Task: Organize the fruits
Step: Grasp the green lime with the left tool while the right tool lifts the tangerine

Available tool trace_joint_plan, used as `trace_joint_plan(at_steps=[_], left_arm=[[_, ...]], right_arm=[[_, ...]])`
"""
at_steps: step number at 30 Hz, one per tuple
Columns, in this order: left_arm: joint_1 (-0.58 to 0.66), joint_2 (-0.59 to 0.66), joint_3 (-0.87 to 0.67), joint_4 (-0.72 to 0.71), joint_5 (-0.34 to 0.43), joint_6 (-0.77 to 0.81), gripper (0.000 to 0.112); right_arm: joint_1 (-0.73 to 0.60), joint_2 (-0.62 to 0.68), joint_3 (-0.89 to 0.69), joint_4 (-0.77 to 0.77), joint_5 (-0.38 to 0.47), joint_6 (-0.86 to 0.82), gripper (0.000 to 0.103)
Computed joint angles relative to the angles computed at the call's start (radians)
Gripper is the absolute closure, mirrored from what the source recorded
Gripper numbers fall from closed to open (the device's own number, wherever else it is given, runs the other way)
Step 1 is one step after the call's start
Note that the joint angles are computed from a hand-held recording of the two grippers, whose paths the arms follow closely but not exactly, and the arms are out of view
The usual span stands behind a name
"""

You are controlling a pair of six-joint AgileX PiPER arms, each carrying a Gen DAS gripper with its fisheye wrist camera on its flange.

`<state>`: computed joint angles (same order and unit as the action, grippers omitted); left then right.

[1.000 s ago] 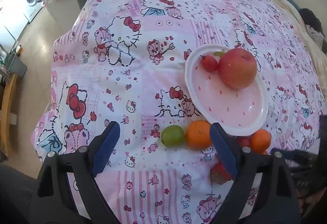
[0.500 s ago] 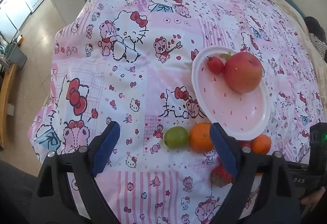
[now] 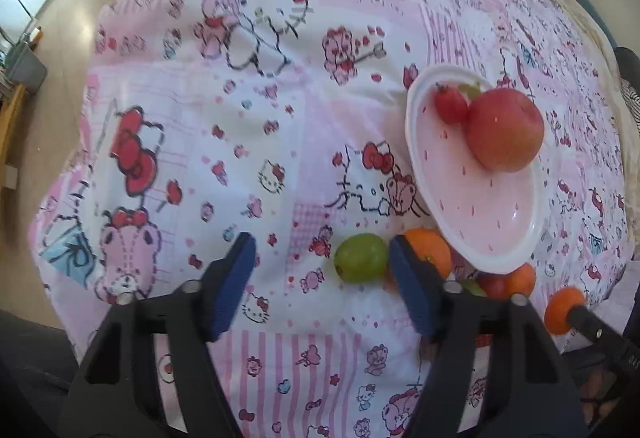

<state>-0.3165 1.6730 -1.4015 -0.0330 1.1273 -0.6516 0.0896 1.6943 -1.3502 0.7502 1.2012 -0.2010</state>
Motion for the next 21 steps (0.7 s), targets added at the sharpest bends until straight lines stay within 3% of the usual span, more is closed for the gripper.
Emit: trace_joint_plan(at_steps=[2,10,15,21], left_arm=[[0.012,0.002,0.009,-0.024,-0.005,0.009,0.058],[0.11,0.027,0.036,-0.208,-0.035,0.035,0.059],[0.15,0.051,0.056,-0.336,-0.054,0.042,0.067],[0.13,0.05,0.051,-0.335,-0.054,0.003,0.073]], right_arm=[[-0.004,0.005,-0.008,-0.011,-0.009,0.022,0.06],[0.002,0.032,-0.039,-0.005,-0.016,0.034,0.06],[0.011,0.039,-0.044,-0.005,-0.019,0.042,0.06],[0.03,0.057,-0.065,-0.009,-0.025,0.055,0.06]])
